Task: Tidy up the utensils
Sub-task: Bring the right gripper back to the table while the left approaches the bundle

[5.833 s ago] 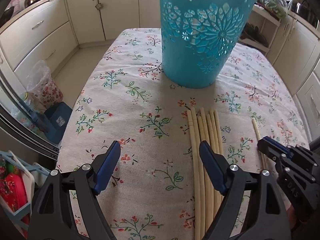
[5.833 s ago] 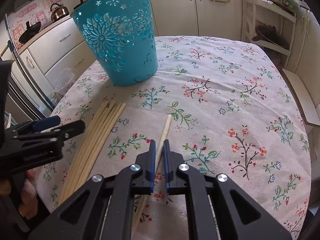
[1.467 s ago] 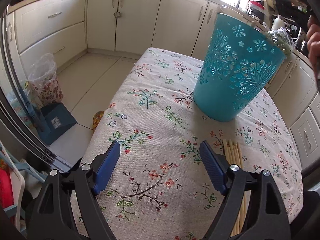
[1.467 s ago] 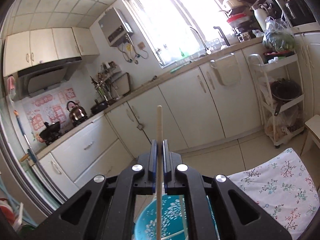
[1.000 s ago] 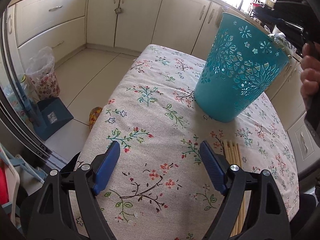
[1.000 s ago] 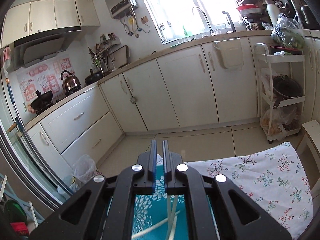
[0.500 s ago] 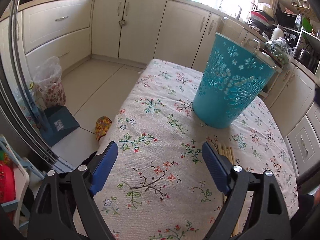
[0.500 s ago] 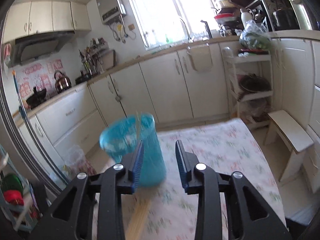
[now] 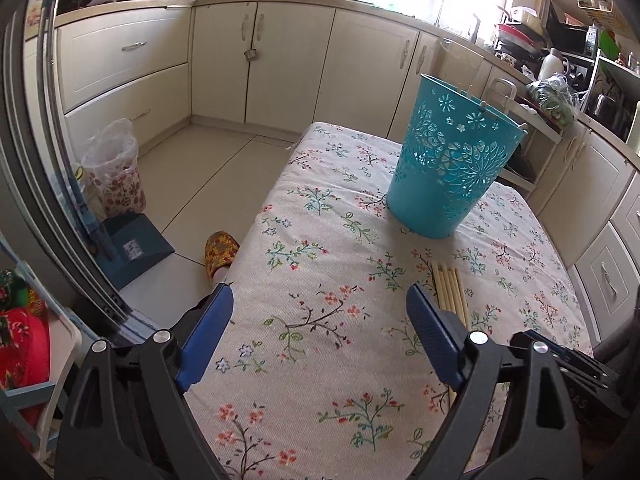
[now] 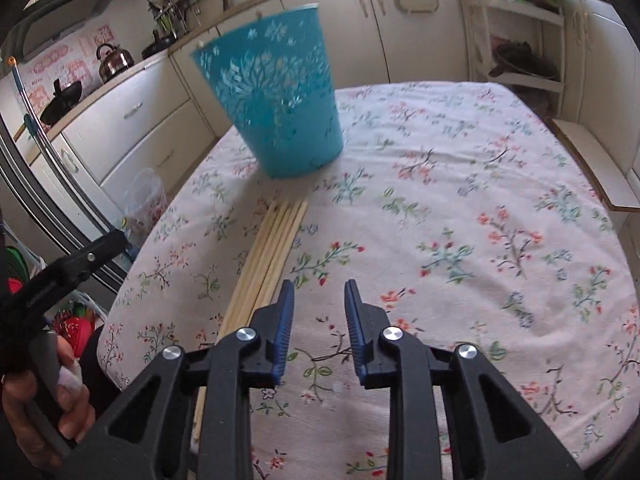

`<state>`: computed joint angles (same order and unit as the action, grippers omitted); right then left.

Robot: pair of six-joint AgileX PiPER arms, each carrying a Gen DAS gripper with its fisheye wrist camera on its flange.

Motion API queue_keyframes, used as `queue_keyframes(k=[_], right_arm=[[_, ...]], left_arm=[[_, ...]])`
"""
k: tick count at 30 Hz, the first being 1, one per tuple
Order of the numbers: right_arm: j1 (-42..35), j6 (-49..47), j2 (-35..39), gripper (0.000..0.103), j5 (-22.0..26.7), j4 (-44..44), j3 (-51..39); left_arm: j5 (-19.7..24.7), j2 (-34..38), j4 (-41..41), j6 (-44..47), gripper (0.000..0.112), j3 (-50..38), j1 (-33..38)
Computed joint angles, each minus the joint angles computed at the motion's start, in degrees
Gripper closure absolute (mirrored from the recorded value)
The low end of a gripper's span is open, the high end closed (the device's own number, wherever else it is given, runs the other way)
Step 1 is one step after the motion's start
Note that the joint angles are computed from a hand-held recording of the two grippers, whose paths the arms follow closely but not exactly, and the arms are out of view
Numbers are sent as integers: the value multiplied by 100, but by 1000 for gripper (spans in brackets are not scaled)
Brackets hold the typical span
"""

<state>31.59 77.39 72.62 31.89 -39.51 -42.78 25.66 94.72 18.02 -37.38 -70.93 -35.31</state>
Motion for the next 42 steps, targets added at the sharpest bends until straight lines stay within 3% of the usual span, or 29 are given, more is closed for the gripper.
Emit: queue_keyframes(k=[4, 12, 18, 22, 28, 33, 40, 42], right_arm=[[-114, -220, 428, 78, -92, 164, -332], [-272, -809, 1247, 79, 168, 540, -1126], [-290, -913, 1439, 81, 357, 412, -1310], [-309, -1502, 1378, 94, 487, 511, -1299], [-580, -2087, 622, 95, 483, 621, -551], [-1002, -2082, -173, 96, 10, 809, 223], [-1226, -2281, -349, 96, -378, 1147, 398], [-1367, -2566, -410, 95, -509, 1413, 454]], left_arm=[[-38, -137, -55, 24, 28, 155, 40], [-83, -288, -113, 65, 28, 324, 58], [-68, -265, -277, 222, 28, 307, 83], [57, -135, -556, 560, 28, 130, -1], [713, 570, -548, 913, 28, -789, -464], [1347, 1352, -287, 874, 28, -1816, -839], [2398, 2361, -116, 842, 28, -3179, -971], [2450, 2449, -61, 751, 28, -3271, -965]])
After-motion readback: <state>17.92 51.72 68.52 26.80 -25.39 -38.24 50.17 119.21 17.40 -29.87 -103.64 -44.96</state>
